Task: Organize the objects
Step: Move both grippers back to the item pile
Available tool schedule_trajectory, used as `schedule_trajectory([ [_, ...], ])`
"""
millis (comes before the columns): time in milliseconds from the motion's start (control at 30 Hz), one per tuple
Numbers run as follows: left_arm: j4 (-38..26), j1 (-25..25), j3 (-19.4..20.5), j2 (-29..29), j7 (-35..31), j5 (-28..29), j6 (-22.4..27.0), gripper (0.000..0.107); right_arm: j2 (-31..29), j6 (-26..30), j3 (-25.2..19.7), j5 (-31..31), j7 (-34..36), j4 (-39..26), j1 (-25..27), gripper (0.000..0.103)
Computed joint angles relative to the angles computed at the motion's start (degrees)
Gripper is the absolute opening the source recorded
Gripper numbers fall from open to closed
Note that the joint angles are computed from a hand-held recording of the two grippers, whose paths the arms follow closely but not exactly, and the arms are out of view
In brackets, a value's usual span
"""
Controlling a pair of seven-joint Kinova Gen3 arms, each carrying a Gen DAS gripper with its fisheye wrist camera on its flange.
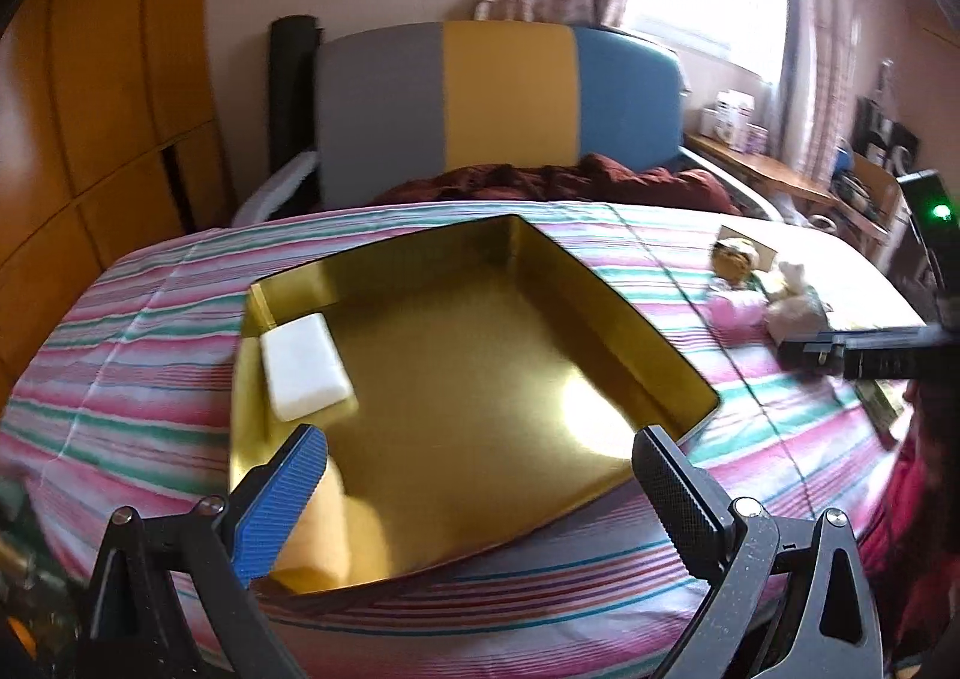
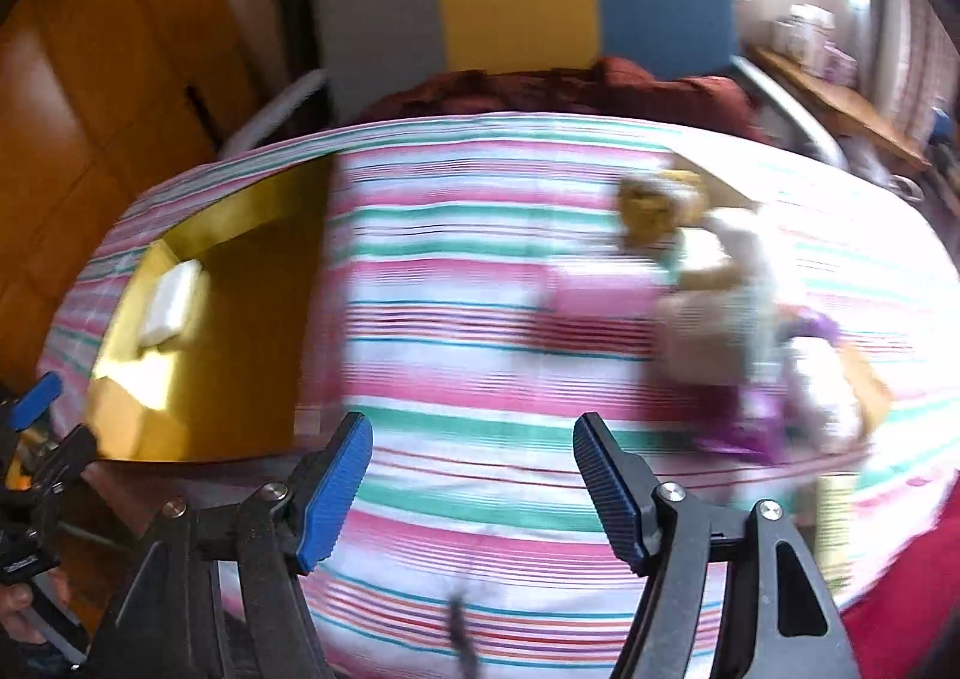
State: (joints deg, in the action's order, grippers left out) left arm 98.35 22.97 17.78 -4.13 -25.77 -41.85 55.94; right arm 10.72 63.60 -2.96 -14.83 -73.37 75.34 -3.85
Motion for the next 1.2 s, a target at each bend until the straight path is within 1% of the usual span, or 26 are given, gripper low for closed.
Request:
schedule_trajectory([
  [100,-0.7,0.2,-0.3,0.7,-2.1,1.1,-1.6,0.102,0.9,2.0,2.1,4.1,-2.2,-3.2,1.1,0.071],
  [167,-1.1,0.5,-0.5,1.2,-2.9,1.5,-2.3,0.102,2.2,4.3,3.4,7.2,-3.9,-6.2,1.9,0.071],
  [233,-1.5,0.7,-0.9,1.5,-4.2,2.2,-3.5,0.102,4.5,7.8,4.8,11.0,-5.2,-10.4,2.8,0.071],
  [300,-2.2,1.0,-1.1,2.0,-5.6,3.0,-4.4,0.102,6.7,11.1,5.2,12.6,-5.2,-13.9,4.2,0.071],
  [433,-3.6,1.7,-1.7,3.3,-8.5,4.5,-5.6,0.102,12.4,19.5,5.4,13.1,-3.2,-22.6,7.8,0.071],
  [533,-4.8,2.4,-2.3,4.3,-10.9,6.1,-6.3,0.102,15.5,25.0,4.5,12.6,-0.1,-27.1,9.5,0.071],
  [600,-5.7,2.9,-2.6,5.1,-12.5,7.1,-6.5,0.102,16.8,28.1,4.1,12.8,1.5,-28.5,9.6,0.071],
  [700,-7.0,3.6,-3.3,6.2,-15.0,9.0,-7.2,0.102,18.0,30.7,3.5,13.1,3.7,-29.5,9.0,0.071],
  [833,-9.6,4.3,-4.2,8.1,-19.3,12.2,-8.1,0.102,19.0,31.7,3.6,13.4,4.4,-29.2,8.3,0.071],
  [933,-12.6,4.2,-5.0,9.9,-23.9,16.7,-8.9,0.102,19.4,31.9,3.5,12.3,4.0,-29.3,9.0,0.071],
  [967,-14.1,4.0,-5.2,10.9,-26.0,19.0,-9.4,0.102,19.0,31.0,3.6,11.7,3.2,-28.8,9.4,0.071],
  [1067,-18.0,4.4,-5.9,14.0,-29.8,23.1,-9.3,0.102,18.6,29.4,3.7,8.2,-0.4,-28.2,12.1,0.071],
  [1200,-25.2,5.4,-6.4,20.2,-35.5,28.2,-7.6,0.1,18.1,27.8,2.7,0.8,-4.0,-26.8,17.6,0.071],
])
